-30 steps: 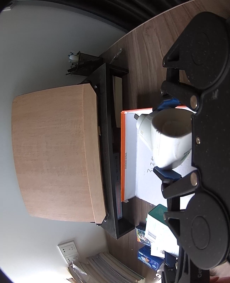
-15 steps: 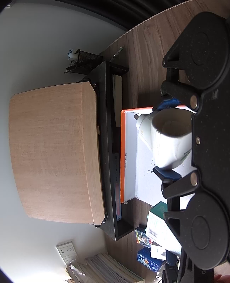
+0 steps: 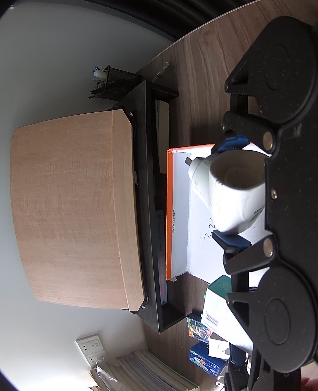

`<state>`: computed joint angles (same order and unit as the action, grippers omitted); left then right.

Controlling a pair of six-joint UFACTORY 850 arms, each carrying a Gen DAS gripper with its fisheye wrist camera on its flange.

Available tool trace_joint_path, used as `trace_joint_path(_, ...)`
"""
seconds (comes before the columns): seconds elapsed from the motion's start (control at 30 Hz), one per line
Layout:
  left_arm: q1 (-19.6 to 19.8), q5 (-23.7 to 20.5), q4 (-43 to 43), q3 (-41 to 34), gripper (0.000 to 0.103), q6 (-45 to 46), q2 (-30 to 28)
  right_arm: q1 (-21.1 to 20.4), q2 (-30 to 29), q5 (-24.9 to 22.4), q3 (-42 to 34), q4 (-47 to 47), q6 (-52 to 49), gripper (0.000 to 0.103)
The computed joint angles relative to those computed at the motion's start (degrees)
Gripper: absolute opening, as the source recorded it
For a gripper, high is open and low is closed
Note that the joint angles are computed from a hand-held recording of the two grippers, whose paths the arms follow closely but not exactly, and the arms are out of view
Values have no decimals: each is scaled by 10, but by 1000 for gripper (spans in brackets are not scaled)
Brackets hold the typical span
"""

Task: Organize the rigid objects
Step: 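Carry the bandage box and diffuser over the orange-rimmed white tray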

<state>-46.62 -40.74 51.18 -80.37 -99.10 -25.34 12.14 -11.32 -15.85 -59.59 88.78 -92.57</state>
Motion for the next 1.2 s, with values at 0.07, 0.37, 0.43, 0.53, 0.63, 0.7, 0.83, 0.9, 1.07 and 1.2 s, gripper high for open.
trace_joint_path(0.07, 0, 0, 0, 0, 72, 0, 0, 1, -1, 1, -1, -2, 3, 79)
trace_joint_path(0.37, 2, 2, -3, -1, 72, 3, -2, 3, -5, 5, -6, -12, 15, 79)
trace_joint_path(0.43, 3, 4, -4, -2, 72, 4, -3, 4, -8, 5, -8, -15, 18, 79)
trace_joint_path(0.53, 3, 5, -5, -2, 72, 6, -4, 5, -10, 6, -10, -16, 19, 79)
trace_joint_path(0.63, 4, 6, -5, -3, 72, 7, -5, 6, -14, 6, -13, -20, 23, 79)
trace_joint_path(0.7, 4, 6, -6, -2, 72, 7, -4, 7, -16, 6, -15, -23, 26, 79)
trace_joint_path(0.83, 5, 6, -6, -2, 72, 4, -5, 7, -17, 6, -16, -25, 27, 79)
trace_joint_path(0.9, 6, 5, -6, -1, 72, 3, -4, 8, -20, 7, -19, -26, 29, 79)
trace_joint_path(1.07, 8, 10, -7, 2, 72, 3, -1, 10, -26, 11, -25, -36, 39, 79)
trace_joint_path(1.2, 9, 12, -8, 2, 72, 7, -1, 11, -30, 13, -29, -55, 56, 79)
